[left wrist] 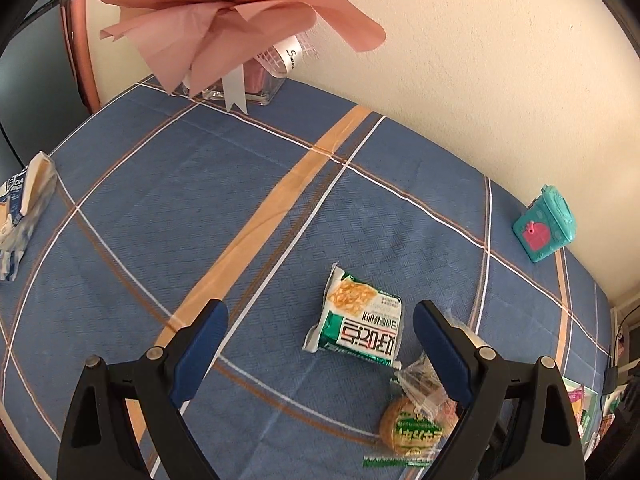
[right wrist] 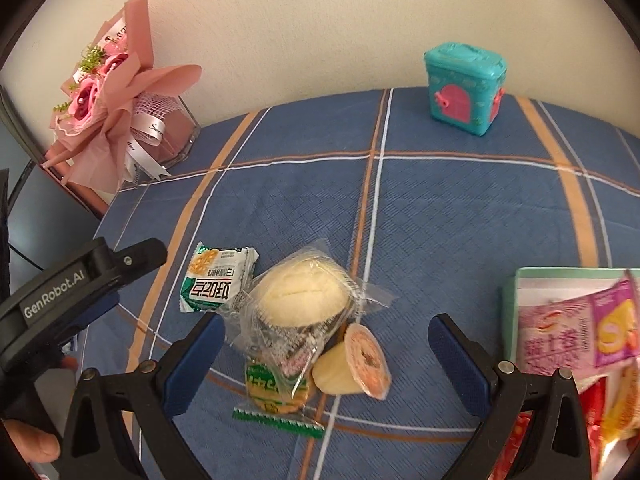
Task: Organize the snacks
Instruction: 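Move both open tools from the tray back to the remaining snacks, then grasp the green-white cracker pack with left tool while right tool grasps bagged white bun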
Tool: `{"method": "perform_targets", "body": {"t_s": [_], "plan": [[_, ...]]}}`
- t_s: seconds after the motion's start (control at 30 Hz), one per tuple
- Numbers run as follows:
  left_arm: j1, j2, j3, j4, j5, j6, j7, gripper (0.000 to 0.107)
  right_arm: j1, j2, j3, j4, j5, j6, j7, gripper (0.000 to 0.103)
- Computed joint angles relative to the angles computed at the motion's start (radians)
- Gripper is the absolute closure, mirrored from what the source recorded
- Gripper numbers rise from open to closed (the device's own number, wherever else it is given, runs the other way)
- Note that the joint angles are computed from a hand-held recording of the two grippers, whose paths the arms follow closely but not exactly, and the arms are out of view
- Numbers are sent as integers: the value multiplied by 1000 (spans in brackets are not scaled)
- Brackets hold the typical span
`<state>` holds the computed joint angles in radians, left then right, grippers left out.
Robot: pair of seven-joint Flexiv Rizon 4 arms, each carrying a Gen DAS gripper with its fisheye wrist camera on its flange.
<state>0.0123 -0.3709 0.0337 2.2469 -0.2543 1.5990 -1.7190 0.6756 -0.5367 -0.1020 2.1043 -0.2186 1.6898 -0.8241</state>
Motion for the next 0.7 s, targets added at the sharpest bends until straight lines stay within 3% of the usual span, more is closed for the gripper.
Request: {"method": "perform_targets", "body": {"t_s": [0.37,0.5,0.57,0.6,0.7], "plan": [[28,-70,-64,-44,-9,4,39,13,-28,-86,23,-78,22,32,-24,2],[36,-92,-78,-52,-12,15,50,13,-96,-116,105,-108,25,47,-40,16],[47,-105,-92,-55,-15,20,57,14,-84,-119,95,-109,29,47,-44,26],[50,-110,-96,-55,-17,22,57,17,-78,-121,89,-109,33,53,-44,32],[60,-120,-109,-55,-25,23,56,26,-109,-127,125,-111,39,67,-52,36]]}}
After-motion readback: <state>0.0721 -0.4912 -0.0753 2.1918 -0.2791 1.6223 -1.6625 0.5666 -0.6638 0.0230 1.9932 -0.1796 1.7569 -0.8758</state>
